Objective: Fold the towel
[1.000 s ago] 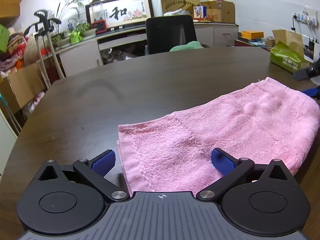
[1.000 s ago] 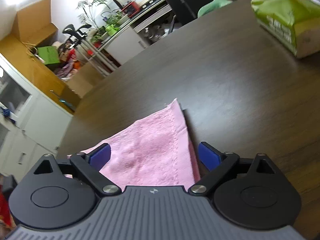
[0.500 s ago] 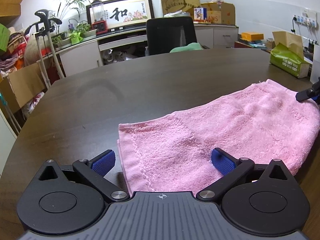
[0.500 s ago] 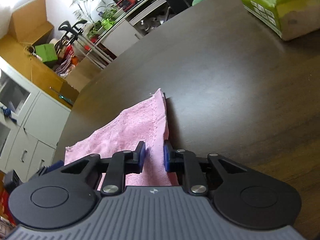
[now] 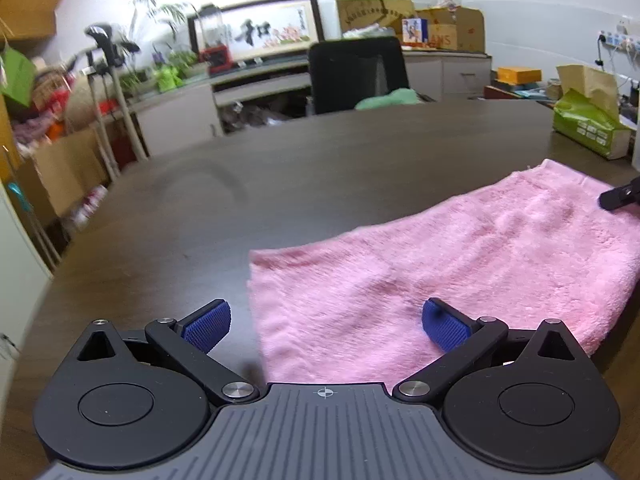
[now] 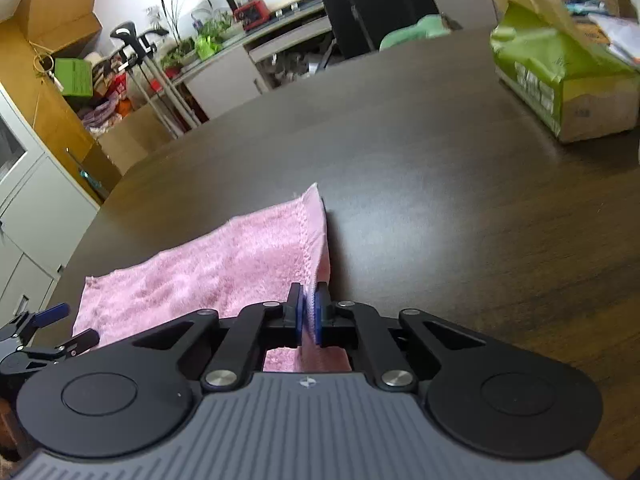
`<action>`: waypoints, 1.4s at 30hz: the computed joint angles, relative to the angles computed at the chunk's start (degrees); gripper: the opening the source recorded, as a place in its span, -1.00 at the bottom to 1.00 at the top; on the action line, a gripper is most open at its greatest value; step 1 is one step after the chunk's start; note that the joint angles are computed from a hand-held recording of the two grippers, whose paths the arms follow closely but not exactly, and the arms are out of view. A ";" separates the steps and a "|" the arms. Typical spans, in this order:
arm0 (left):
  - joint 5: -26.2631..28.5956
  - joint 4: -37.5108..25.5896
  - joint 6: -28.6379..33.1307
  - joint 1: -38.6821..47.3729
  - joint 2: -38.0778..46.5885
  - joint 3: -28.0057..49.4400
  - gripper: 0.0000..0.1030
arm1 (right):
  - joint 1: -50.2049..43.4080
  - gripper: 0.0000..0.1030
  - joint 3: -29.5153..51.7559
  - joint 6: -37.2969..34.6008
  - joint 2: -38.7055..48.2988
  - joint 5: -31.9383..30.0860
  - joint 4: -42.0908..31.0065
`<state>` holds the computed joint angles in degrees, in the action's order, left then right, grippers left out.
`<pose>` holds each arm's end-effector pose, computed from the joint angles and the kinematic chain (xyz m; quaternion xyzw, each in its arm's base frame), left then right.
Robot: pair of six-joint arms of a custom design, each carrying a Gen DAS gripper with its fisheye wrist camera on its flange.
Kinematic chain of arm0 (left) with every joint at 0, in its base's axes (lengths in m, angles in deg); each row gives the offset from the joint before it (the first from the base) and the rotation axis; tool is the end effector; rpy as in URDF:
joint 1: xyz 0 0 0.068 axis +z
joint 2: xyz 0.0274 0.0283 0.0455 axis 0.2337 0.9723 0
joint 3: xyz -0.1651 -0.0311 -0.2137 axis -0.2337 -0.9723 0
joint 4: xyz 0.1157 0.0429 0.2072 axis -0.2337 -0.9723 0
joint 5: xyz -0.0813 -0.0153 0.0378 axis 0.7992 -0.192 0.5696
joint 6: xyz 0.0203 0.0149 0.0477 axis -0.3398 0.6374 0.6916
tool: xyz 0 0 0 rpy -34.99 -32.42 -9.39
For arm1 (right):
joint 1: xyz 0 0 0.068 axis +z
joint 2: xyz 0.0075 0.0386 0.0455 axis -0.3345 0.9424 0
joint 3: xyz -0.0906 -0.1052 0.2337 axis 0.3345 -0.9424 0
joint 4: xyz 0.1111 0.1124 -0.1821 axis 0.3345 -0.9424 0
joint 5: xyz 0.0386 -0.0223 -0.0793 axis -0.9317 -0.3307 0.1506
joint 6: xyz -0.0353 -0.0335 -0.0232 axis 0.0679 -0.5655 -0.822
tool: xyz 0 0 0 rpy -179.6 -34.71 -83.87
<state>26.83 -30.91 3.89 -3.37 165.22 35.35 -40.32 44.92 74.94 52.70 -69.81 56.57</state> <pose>0.2838 -0.0824 0.0833 0.1693 0.8741 0.0106 0.4551 0.3023 -0.0924 0.0728 0.0633 0.8972 0.2300 0.3717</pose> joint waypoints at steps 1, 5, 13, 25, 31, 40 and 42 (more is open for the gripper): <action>-1.58 1.26 0.55 -0.04 -0.64 -0.97 1.00 | -0.62 -0.90 -0.74 0.33 -0.32 -1.38 1.30; 1.80 -2.11 2.14 2.47 -2.26 -1.33 1.00 | -2.24 -0.94 -3.21 1.94 -1.17 -4.14 5.48; 1.02 -1.75 -0.99 -0.48 2.49 2.53 1.00 | -4.05 -0.94 -7.00 5.23 -4.21 -3.92 9.90; 0.13 3.61 3.34 -1.17 3.18 -0.21 1.00 | -5.71 -0.82 -1.09 7.59 2.57 1.66 5.46; -2.82 5.43 4.45 -3.26 3.72 -0.59 1.00 | -9.91 -0.64 0.28 8.43 3.99 -2.21 3.21; -4.22 5.80 4.42 -4.22 3.98 -0.51 1.00 | -7.76 -0.17 5.96 5.05 6.43 -4.17 -3.25; -4.12 5.62 4.24 -4.22 3.89 -0.50 1.00 | -7.55 -0.13 8.61 5.66 7.33 -5.29 -5.64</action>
<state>22.71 -25.29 8.13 -7.58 169.12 34.85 -47.87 53.53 80.60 60.04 -75.09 50.93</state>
